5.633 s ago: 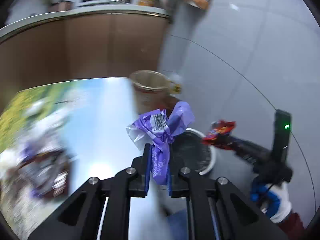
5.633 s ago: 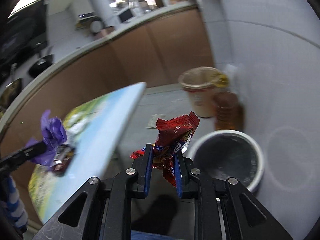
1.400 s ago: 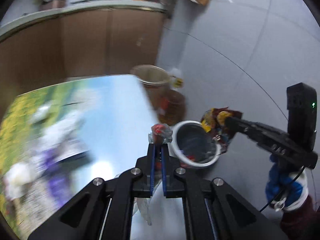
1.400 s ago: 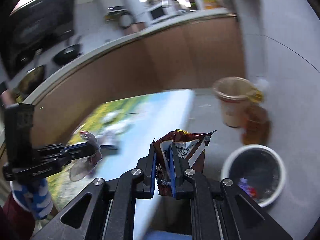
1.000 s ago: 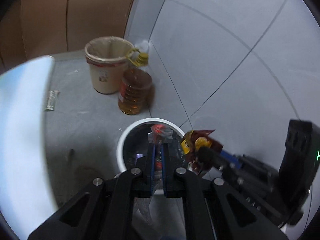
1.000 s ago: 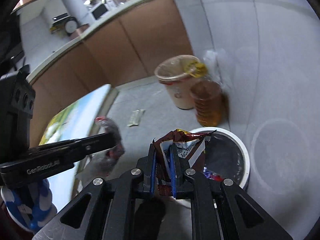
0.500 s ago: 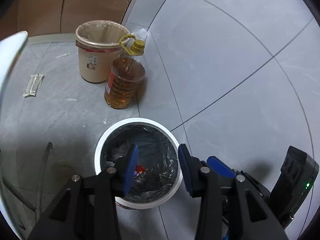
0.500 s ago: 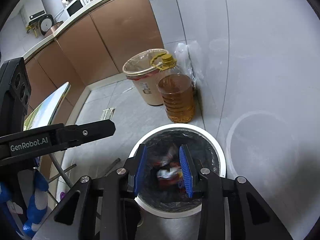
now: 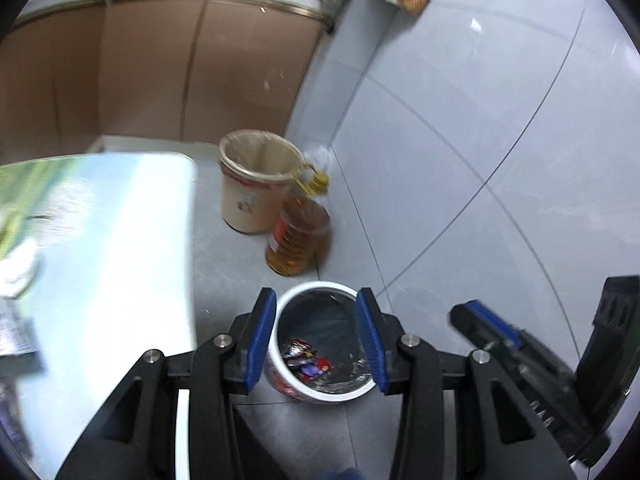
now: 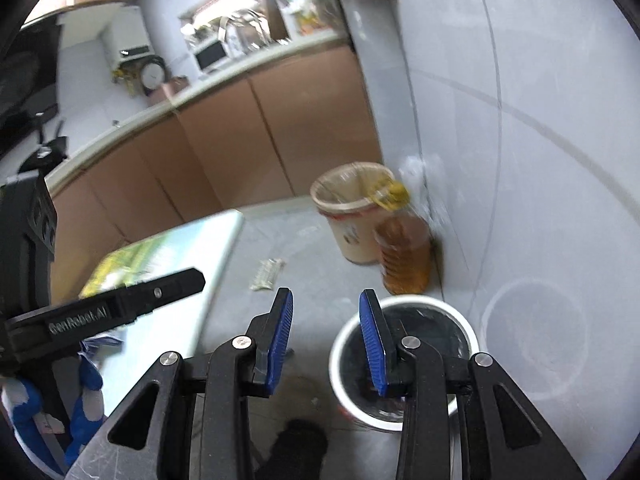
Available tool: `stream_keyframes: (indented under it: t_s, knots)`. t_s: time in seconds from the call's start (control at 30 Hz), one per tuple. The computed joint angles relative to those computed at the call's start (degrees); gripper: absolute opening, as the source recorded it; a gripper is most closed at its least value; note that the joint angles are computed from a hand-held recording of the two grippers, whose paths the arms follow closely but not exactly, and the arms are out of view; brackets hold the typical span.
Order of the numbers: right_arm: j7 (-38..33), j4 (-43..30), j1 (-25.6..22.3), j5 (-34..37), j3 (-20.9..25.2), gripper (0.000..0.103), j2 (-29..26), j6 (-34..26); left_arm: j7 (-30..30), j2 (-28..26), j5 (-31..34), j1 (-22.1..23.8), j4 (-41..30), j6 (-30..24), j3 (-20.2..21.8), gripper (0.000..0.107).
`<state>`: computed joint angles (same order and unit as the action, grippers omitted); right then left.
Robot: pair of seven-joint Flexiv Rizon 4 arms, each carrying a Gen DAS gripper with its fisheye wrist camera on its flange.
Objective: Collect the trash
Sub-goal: 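Drop red wrapper from left gripper into the bin while right gripper drops brown wrapper, then grasp purple glove with left gripper while right gripper grasps another purple glove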
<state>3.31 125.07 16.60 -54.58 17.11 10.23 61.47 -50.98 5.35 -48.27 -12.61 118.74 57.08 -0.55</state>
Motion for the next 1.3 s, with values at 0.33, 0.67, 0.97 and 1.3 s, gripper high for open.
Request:
stream_keyframes:
  t_s: [0.33,0.67,0.97,1.3]
  knots:
    - [-2.0,-7.8,4.4,-2.8,3.7,0.035,0.3,-4.4,0.8,11.0,2.1,3.2,5.4,0.3,6.3,0.04]
    - [-4.9,-14.5,10.1,-4.9,4.9,0.036,-2.8,-8.0,2.1,17.4,4.4,7.6,8.9,-2.5,12.3,0.043]
    - [-6.6,-18.1,14.0,-5.6,3.9,0.038,-6.3,-7.0,8.6,19.3,4.0,13.0,10.3,-3.6,17.3,0.044]
    - [-9.8,-22.7,18.7,-1.1,0.9,0.039,-14.3,-2.3,18.9,16.1,3.8,21.6,10.5,-12.2,21.9,0.044]
